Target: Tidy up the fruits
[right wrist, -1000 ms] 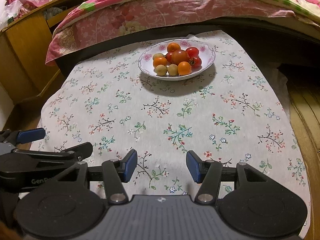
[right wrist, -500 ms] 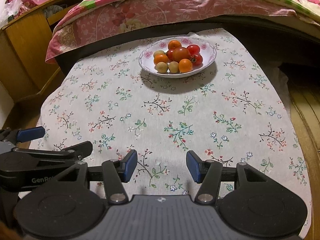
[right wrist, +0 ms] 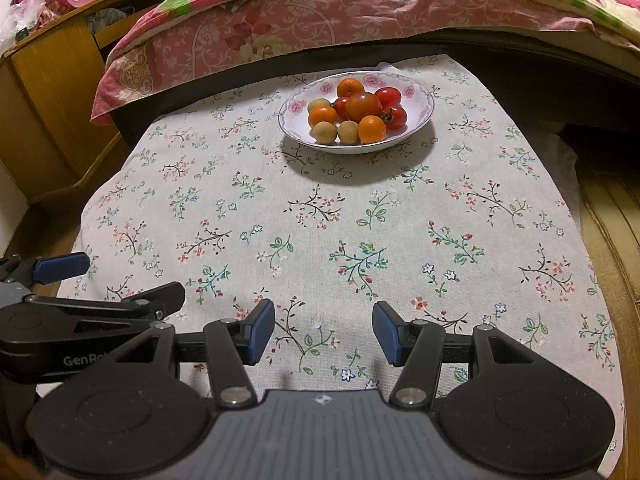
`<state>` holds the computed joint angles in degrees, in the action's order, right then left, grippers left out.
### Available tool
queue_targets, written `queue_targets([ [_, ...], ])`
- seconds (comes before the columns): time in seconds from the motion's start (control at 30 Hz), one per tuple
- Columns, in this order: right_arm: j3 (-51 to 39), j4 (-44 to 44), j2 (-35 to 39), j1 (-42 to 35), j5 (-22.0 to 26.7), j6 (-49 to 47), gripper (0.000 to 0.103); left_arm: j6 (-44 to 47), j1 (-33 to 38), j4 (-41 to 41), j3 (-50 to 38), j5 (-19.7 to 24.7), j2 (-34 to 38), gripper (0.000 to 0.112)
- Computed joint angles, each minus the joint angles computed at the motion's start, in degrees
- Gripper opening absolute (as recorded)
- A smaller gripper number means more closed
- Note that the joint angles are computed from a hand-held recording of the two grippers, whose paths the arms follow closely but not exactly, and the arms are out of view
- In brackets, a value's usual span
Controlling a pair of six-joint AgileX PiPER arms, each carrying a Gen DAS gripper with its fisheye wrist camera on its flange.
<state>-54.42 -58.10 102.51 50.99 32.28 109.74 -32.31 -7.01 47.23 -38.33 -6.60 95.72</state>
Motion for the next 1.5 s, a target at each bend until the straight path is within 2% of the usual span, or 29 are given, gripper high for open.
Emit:
queue_targets([
  [0.33,-0.16,0.28,0.13,0.12,0.1,-0.2,0.053,1.09,0.27,-0.76,0.07,-0.23,0.22,0.103],
  [0.5,-0.21,0.13,0.34,0.2,0.14,-0.06,0.053,5.03,0.22,-4.58,0.28,-0.37,0.42,0.103],
  [1.13,-0.32,0.19,0.78,0.14,-0.03,-0.19,0.053,6.74,-0.13,-6.5,0.11,-0.07,0.64,0.103],
  [1.33,-0.42,0.26,0.87,0.16,0.01,-0.23,0.053,5.35,0.36,-4.64,0.26,-0.5,0.76,0.103],
  [1.5,-0.58,0.17,0.92,0.15,0.16,-0.12,0.053,13.6,-0.28,-12.94,0.5,-0.6,0.56,0.103],
])
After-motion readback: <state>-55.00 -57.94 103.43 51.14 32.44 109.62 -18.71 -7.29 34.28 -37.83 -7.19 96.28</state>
